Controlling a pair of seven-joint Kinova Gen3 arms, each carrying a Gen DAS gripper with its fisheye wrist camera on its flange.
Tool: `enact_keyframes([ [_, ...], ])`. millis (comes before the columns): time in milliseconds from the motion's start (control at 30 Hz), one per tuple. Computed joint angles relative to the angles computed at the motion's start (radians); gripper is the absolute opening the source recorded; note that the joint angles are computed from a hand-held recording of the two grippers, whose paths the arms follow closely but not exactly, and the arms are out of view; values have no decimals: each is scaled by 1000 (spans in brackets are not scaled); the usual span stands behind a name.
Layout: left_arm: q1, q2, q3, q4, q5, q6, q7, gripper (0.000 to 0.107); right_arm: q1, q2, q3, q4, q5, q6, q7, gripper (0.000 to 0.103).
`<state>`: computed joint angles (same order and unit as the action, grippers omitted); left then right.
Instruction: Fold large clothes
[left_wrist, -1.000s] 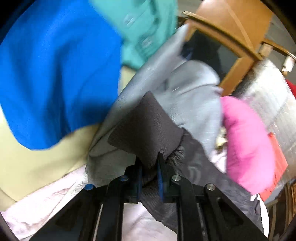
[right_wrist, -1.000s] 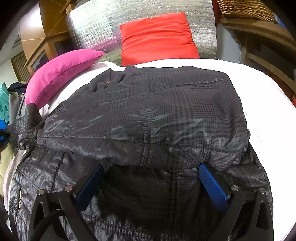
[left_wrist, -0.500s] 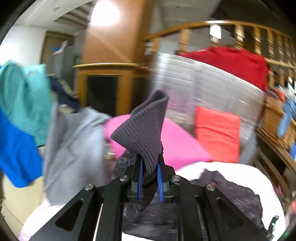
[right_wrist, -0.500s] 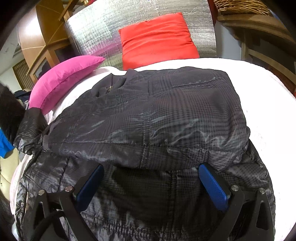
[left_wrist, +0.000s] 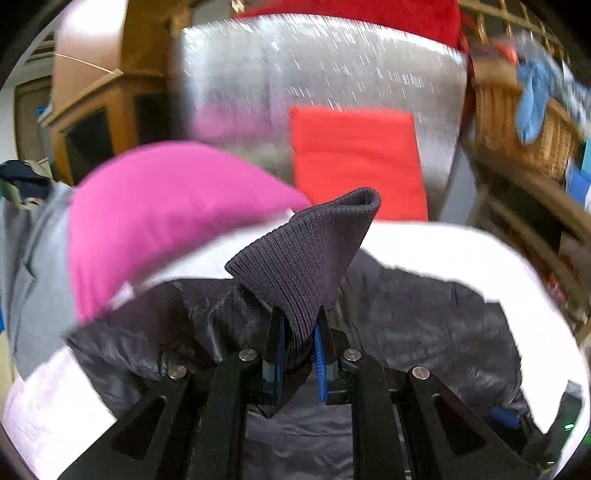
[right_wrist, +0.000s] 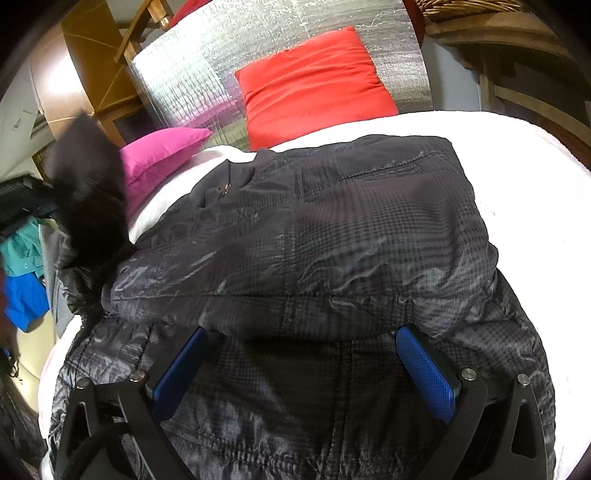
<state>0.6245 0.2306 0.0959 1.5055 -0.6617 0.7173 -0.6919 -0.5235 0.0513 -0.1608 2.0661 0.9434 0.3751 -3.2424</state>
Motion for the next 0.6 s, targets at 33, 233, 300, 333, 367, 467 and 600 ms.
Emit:
enact_keyframes([
  [33,4,27,5,-15,20,12,-12,15,0,0,0,0,1,-1,-1,103],
  [233,-55,107,87,-98,220,86,-210,44,3,-5,-3,8,14,-6,-19,103],
  [300,-41,81,88,-71,207,78,-210,68,5,-8,-4,10,9,-7,-14,103],
  [333,-56,55,109,-45,187,63,-195,70,6,-9,-4,11,8,-8,-12,103],
  [367,-90,24,142,-11,174,36,-177,70,8,-10,-5,12,7,-8,-12,103],
  [467,-228,-95,240,120,199,-54,-127,72,10,-10,-7,13,8,-11,-14,103],
  [600,-277,-261,207,306,232,-155,28,79,14,-9,-10,6,-19,-6,15,103],
])
